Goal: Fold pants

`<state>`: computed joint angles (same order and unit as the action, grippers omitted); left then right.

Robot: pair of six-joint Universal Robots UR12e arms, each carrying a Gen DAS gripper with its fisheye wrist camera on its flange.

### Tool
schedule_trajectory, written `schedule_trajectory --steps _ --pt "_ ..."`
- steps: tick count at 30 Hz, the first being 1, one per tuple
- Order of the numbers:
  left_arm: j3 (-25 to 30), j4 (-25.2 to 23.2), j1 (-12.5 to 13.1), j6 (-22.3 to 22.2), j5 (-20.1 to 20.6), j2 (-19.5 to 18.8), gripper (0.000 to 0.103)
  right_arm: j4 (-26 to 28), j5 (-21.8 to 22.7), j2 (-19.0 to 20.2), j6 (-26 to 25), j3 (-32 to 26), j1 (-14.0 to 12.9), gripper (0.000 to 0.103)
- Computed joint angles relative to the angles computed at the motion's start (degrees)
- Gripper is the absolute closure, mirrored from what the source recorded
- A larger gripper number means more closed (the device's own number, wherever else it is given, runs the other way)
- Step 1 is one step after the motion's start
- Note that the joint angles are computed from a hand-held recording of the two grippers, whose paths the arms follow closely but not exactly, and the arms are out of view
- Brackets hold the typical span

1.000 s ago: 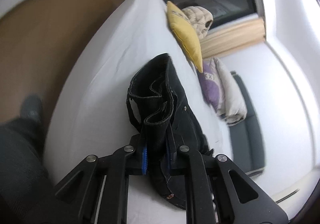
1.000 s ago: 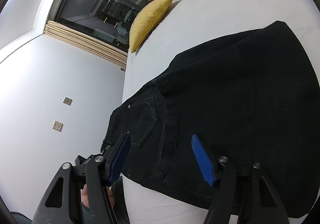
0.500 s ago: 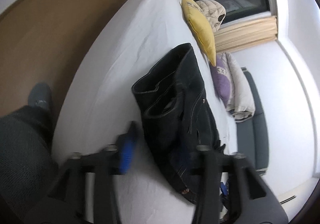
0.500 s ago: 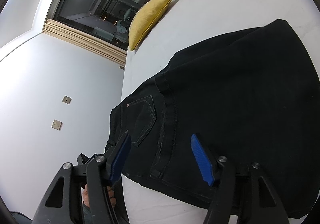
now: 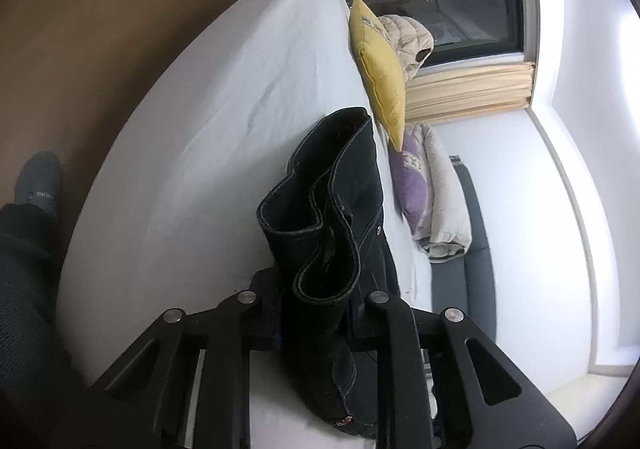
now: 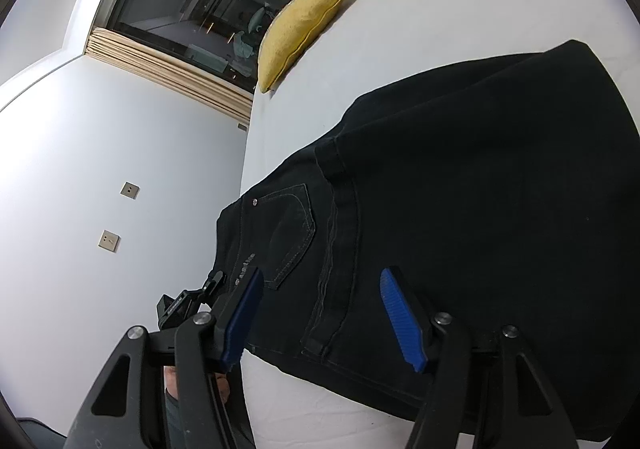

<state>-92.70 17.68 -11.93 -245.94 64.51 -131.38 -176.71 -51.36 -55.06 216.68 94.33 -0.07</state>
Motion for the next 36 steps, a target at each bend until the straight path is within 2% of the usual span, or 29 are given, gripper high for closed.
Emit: schedule_trajectory --steps 4,7,13,16,18,21,23,27,29,30,31,32,33,34,35,36 --pt "-0.34 -0.69 -0.35 -0.72 1.51 0.46 0.087 0.30 0.06 -0.01 -0.03 0.17 -0.08 0.039" --pt "-0.13 -1.69 -1.02 0.75 3.70 0.98 0.089 0.20 -0.03 -0.03 0.25 0.35 -0.20 0.039" --pt "1.52 -6.31 -1.98 7.68 6.72 2.33 0.090 -0.14 -0.08 0.14 1.03 0.50 -0.43 0.039" --pt "2.64 -8.73 -2.63 12.77 7.25 3.32 0.090 0.09 -0.01 0.24 1.75 0.55 -0.65 0.039" --pt "4.73 -12.93 -3.80 19.43 8.41 3.99 0.090 1.66 0.27 0.20 0.96 0.11 -0.87 0.038" --pt "9.50 -21.73 -7.01 34.38 10.69 4.14 0.090 3.37 1.49 0.65 1.20 -1.18 -1.41 0.032" --pt "12.68 -27.10 -8.97 40.73 10.63 3.16 0.090 2.61 2.24 1.74 1.38 -2.82 -1.55 0.031" --pt "14.30 -29.11 -10.77 42.78 9.42 2.19 0.090 7.04 8.93 5.72 -1.19 -8.54 -1.38 0.031" --pt "13.79 -28.98 -11.10 43.64 10.75 2.60 0.090 5.70 13.59 7.32 -3.15 -10.96 -0.93 0.032" --pt "13.73 -28.78 -11.04 43.10 10.95 2.64 0.090 7.79 13.84 7.52 -5.82 -12.01 -0.47 0.032" --pt "13.39 -28.08 -10.80 41.75 10.86 2.82 0.090 12.28 12.88 7.84 -8.14 -13.17 0.09 0.032" --pt "13.23 -27.88 -10.73 41.34 11.00 2.98 0.090 15.71 12.53 8.19 -8.85 -13.88 0.26 0.034" --pt "13.11 -27.82 -10.75 41.40 11.33 3.19 0.090 17.10 12.03 9.10 -7.28 -14.16 0.25 0.041" --pt "13.09 -27.81 -10.85 41.86 11.66 3.46 0.090 16.09 11.72 9.65 -5.33 -13.92 -0.05 0.067" --pt "12.55 -27.58 -10.93 42.41 11.68 3.98 0.090 15.86 11.50 9.87 -3.85 -13.64 -0.27 0.103" --pt "12.65 -27.42 -11.17 43.15 11.55 4.16 0.090 14.89 13.40 10.67 -1.07 -13.30 -0.90 0.103"
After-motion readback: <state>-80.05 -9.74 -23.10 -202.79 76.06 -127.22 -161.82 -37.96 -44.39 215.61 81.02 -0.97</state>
